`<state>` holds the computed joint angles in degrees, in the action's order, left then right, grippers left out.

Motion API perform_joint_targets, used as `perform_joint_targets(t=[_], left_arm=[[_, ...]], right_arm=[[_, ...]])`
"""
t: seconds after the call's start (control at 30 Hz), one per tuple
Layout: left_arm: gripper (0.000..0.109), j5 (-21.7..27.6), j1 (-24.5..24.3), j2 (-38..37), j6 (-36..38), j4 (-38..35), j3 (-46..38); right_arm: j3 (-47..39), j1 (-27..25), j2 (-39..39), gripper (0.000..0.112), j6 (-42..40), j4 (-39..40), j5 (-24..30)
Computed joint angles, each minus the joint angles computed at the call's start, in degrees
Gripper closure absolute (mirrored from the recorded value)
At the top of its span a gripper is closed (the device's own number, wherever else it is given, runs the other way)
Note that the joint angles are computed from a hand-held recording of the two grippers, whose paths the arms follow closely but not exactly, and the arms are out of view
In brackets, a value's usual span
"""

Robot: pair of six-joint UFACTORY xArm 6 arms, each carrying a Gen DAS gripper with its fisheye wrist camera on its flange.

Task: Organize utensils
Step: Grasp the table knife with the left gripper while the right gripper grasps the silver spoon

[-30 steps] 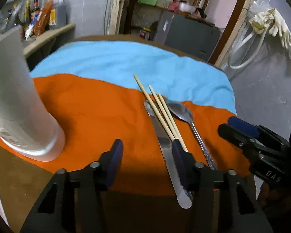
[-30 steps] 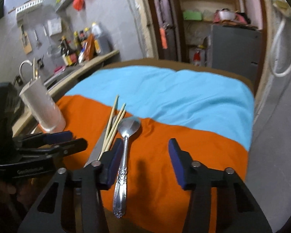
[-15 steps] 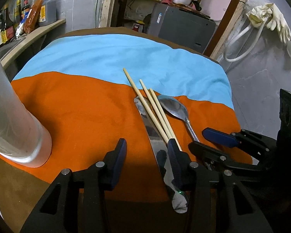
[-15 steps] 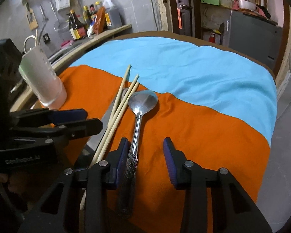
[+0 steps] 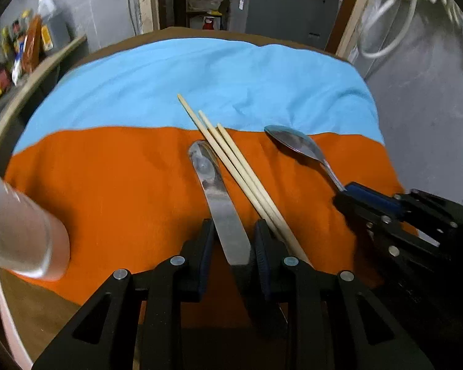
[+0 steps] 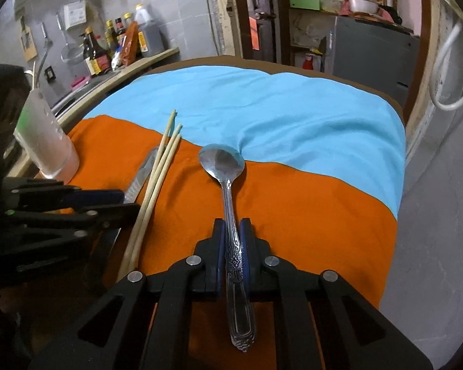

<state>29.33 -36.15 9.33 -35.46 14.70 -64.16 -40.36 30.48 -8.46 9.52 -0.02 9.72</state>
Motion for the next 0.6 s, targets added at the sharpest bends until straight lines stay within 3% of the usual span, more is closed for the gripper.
perform_joint_targets(t=[0.17,0.37,0.6], left_arm=[[0.092,1.1,0.2,0.1,-0.1,-0.3,-0.3],[0.095,1.8,0.5,-5.1,2.5,-2.6,5.2],[0.094,5.6,0.2,-3.7,5.7,-3.3,2.4]], right_arm=[[-0.5,0.3,0.1,0.105,0.8,0.0,1.0],[-0.5,0.7,-1.4,0.105,1.5,0.3,4.5],[-3.8,0.3,1.1,0.100,-4.8,7.2,6.9]])
